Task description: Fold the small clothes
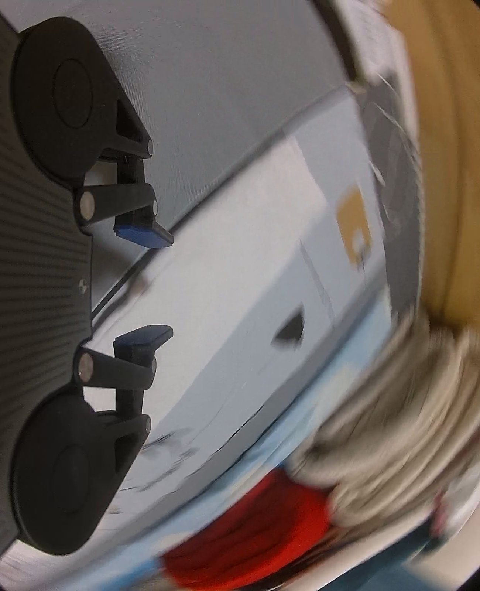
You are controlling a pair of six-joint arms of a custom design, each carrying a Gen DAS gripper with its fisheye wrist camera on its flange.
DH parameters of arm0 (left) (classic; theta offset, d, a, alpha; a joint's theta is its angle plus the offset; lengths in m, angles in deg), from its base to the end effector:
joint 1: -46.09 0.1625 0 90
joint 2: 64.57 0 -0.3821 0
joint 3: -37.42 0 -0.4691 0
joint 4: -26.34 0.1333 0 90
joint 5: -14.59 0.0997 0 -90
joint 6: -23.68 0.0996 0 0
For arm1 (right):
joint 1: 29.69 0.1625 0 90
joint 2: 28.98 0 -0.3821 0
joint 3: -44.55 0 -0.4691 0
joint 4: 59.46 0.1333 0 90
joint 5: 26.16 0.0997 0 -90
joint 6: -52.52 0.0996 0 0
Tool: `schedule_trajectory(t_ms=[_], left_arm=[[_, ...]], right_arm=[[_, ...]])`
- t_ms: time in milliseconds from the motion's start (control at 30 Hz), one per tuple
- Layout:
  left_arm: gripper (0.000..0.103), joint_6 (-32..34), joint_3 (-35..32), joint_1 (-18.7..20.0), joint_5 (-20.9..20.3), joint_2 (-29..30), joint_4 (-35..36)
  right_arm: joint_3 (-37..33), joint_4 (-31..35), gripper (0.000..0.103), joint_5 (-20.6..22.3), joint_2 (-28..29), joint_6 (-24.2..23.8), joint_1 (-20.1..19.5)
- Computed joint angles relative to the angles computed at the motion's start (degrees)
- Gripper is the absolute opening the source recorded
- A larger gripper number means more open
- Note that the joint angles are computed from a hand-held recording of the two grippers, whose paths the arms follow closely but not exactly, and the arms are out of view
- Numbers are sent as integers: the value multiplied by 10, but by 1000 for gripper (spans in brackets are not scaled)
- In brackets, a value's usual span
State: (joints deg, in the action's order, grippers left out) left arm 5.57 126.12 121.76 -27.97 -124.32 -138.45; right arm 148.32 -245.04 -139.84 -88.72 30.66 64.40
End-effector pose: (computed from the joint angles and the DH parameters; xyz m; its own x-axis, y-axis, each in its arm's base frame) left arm 0.0218 -0.7495 0.2901 -0.8008 -0.5373 -0.2647 -0.0805 0.5344 -0.8414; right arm 0.1404 -0.6549 0.1879 -0.8521 -0.0004 0.5234 -0.3896 0.6681 -0.6338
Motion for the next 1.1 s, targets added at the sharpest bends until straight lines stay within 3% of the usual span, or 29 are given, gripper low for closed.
schedule_trajectory(t_ms=[267,333,367,433,533,633,733,933,1000,1100], left_arm=[[49,-99,-59,52,11,25,5],[25,-79,-72,54,22,38,-4],[2,-63,-76,52,27,43,-2],[1,-44,-77,42,46,48,-20],[1,46,-72,7,70,59,-93],[1,80,-52,-31,26,52,-128],[1,134,-32,-73,9,62,-150],[1,139,17,-138,-75,82,-138],[1,130,20,-154,-123,98,-122],[5,62,16,-155,-261,106,1]], right_arm=[[-29,19,21,8,17,-31,-2],[-36,28,21,3,20,-29,-4],[-38,35,21,-1,21,-24,-5],[-42,52,21,-8,21,-12,-5],[-40,52,21,-22,16,-10,-1],[-32,49,21,-32,5,-3,3],[-19,44,21,-43,-9,7,8],[32,19,15,-43,-46,30,17],[43,6,15,-48,-51,35,18],[54,11,16,-60,-57,62,13]])
